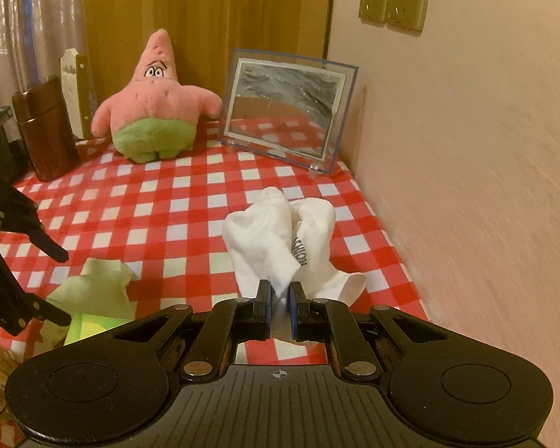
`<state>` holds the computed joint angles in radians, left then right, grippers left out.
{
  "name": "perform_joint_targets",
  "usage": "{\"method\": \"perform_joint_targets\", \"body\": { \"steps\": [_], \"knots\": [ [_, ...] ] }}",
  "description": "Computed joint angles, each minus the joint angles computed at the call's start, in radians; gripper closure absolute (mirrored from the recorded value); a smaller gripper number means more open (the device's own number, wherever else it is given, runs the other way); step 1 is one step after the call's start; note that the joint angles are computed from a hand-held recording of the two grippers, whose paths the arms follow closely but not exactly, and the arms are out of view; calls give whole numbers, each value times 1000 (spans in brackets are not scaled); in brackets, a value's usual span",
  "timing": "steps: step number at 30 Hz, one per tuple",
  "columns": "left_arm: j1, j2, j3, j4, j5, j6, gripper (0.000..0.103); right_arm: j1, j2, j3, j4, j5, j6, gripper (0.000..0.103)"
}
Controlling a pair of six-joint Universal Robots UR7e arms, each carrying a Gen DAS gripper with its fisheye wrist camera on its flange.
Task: Organize soft objects
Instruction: 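Lower the left gripper onto the pale green cloth and grasp it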
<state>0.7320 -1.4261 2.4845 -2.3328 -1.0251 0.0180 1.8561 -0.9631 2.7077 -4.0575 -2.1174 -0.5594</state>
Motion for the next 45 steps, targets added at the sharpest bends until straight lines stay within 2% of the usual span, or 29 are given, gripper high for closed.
{"method": "perform_joint_targets", "body": {
  "steps": [9,13,18,22,25,27,31,33,36,39,45],
  "knots": [
    [44,74,16,-142,10,124,27,0,16,-7,-5,9,-4,93],
    [54,96,16,-157,30,146,25,4,19,-9,-13,9,-2,93],
    [94,101,-19,-116,9,79,22,0,17,-9,-7,16,5,94],
    [96,100,-21,-111,7,54,24,2,24,-11,-16,14,7,94],
    [85,96,-20,-98,2,47,34,4,26,-12,-21,15,11,94],
    [77,91,-19,-91,-7,59,50,7,31,-12,-31,14,13,94],
    [63,91,-22,-73,-15,52,70,6,33,-9,-43,15,15,94],
    [61,90,-28,-57,-26,48,90,7,33,-8,-47,16,16,94],
    [44,89,-20,-50,-21,41,97,5,31,-2,-53,23,17,94],
    [22,78,-10,-42,13,6,98,5,27,0,-53,30,16,94],
    [-28,-31,-8,30,71,-146,98,8,14,5,-44,53,24,94]
  ]
}}
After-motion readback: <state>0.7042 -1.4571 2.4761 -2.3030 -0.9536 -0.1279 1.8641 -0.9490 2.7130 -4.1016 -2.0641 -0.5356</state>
